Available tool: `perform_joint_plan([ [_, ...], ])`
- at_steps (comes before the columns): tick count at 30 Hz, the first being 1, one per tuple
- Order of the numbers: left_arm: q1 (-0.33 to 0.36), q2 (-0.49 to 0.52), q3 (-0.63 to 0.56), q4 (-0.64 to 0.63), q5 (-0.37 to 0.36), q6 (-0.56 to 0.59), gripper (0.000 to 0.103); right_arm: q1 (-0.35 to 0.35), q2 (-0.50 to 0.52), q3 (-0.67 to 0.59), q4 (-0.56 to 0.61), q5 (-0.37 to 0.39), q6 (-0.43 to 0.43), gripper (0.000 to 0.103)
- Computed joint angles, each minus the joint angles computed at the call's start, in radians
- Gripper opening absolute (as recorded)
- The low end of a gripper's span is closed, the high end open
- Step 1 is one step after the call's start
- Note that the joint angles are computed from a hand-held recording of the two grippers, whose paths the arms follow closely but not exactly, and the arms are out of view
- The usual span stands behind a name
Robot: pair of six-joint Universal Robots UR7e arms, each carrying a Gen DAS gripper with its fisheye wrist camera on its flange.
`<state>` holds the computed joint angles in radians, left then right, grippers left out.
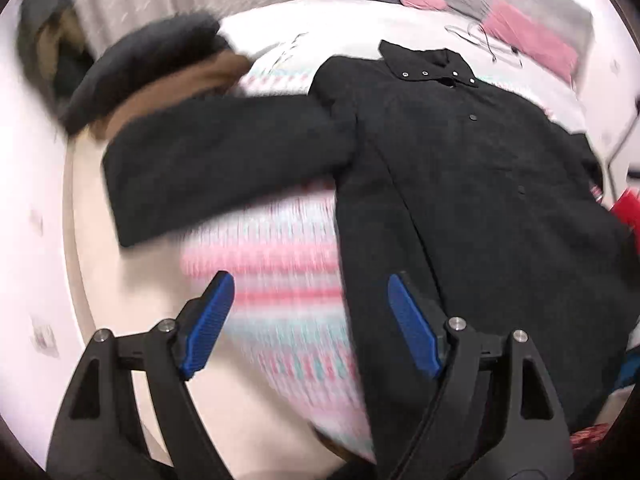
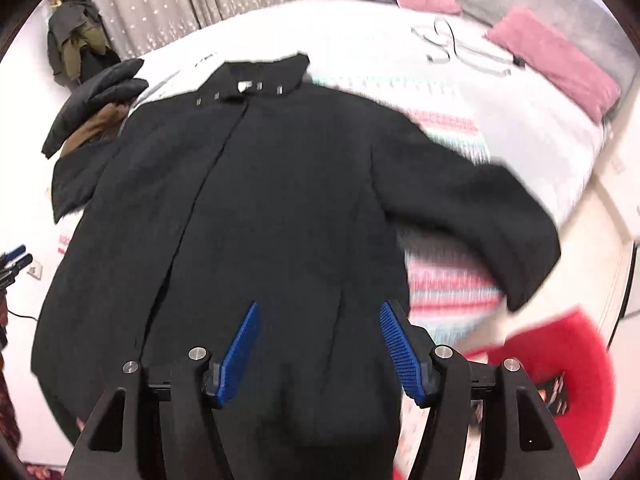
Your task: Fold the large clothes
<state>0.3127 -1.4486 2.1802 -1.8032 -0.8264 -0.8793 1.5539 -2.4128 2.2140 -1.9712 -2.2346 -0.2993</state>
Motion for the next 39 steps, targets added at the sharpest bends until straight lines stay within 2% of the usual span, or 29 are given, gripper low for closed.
perform_joint_plan([
  [1,0.036,0.052,-0.025,-0.038,0.039,0.076,0.080,-0.022,0.017,0.009,-0.056,0.008,-0.048,0.064],
  [2,0.053,0.088,-0.046,-0.056,0.064,0.119,0.080,-0.018,0.068,0.005,-0.131,0.008,-0.090,0.065],
  [4,0.132,0.188,-0.115,-0.145,0.115,0.260,0.080,-0.018,0.154,-0.007,-0.231,0.020,-0.140,0.067],
  [8,0.250,0.324,-0.231,-0.244,0.176,0.441,0.080,-0.050,0.346,-0.032,-0.442,0.035,-0.256,0.069],
  [12,0.368,0.467,-0.361,-0.303,0.248,0.611,0.080,-0.123,0.525,-0.084,-0.598,0.062,-0.347,0.069],
  [15,0.430,0.525,-0.430,-0.331,0.266,0.712,0.080,-0.173,0.635,-0.140,-0.663,0.083,-0.385,0.069],
  [17,0.471,0.554,-0.475,-0.322,0.252,0.751,0.080,-0.207,0.712,-0.191,-0.708,0.086,-0.409,0.069],
  [18,0.493,0.564,-0.497,-0.315,0.231,0.761,0.081,-0.221,0.741,-0.212,-0.726,0.087,-0.417,0.069],
  [19,0.506,0.570,-0.508,-0.328,0.211,0.767,0.088,-0.239,0.772,-0.238,-0.740,0.093,-0.421,0.069],
  [20,0.523,0.567,-0.513,-0.357,0.181,0.767,0.093,-0.260,0.795,-0.264,-0.740,0.101,-0.417,0.069],
  [21,0.541,0.562,-0.523,-0.366,0.139,0.752,0.093,-0.274,0.812,-0.284,-0.736,0.103,-0.408,0.069],
  [23,0.581,0.541,-0.539,-0.357,0.022,0.675,0.091,-0.317,0.853,-0.332,-0.723,0.137,-0.371,0.069],
  [24,0.591,0.529,-0.533,-0.368,-0.013,0.652,0.089,-0.342,0.863,-0.344,-0.719,0.183,-0.350,0.071],
  [25,0.588,0.519,-0.515,-0.388,-0.019,0.651,0.081,-0.362,0.868,-0.345,-0.734,0.226,-0.334,0.072],
  [26,0.579,0.509,-0.497,-0.403,-0.028,0.651,0.060,-0.371,0.872,-0.339,-0.757,0.248,-0.327,0.074],
  [27,0.571,0.499,-0.493,-0.383,-0.050,0.666,0.045,-0.373,0.880,-0.328,-0.798,0.254,-0.327,0.075],
  [28,0.555,0.493,-0.474,-0.392,-0.039,0.640,0.021,-0.366,0.890,-0.321,-0.829,0.237,-0.337,0.075],
  [29,0.528,0.492,-0.457,-0.371,0.015,0.596,0.012,-0.356,0.899,-0.312,-0.863,0.212,-0.351,0.075],
  [30,0.504,0.493,-0.438,-0.363,0.072,0.578,0.009,-0.347,0.904,-0.306,-0.885,0.193,-0.361,0.075],
  [32,0.444,0.481,-0.380,-0.362,0.229,0.533,0.008,-0.329,0.908,-0.295,-0.917,0.153,-0.361,0.073],
  [33,0.425,0.473,-0.357,-0.337,0.316,0.471,0.008,-0.321,0.912,-0.291,-0.932,0.139,-0.357,0.073],
  [34,0.425,0.464,-0.344,-0.307,0.368,0.397,0.009,-0.312,0.912,-0.281,-0.961,0.119,-0.357,0.073],
  [36,0.448,0.474,-0.373,-0.145,0.375,0.246,0.011,-0.304,0.908,-0.267,-0.989,0.118,-0.360,0.073],
  [37,0.442,0.489,-0.383,-0.097,0.393,0.218,0.012,-0.303,0.902,-0.260,-0.987,0.126,-0.363,0.073],
  [39,0.419,0.507,-0.400,-0.057,0.434,0.208,0.020,-0.288,0.906,-0.265,-0.988,0.091,-0.375,0.073],
])
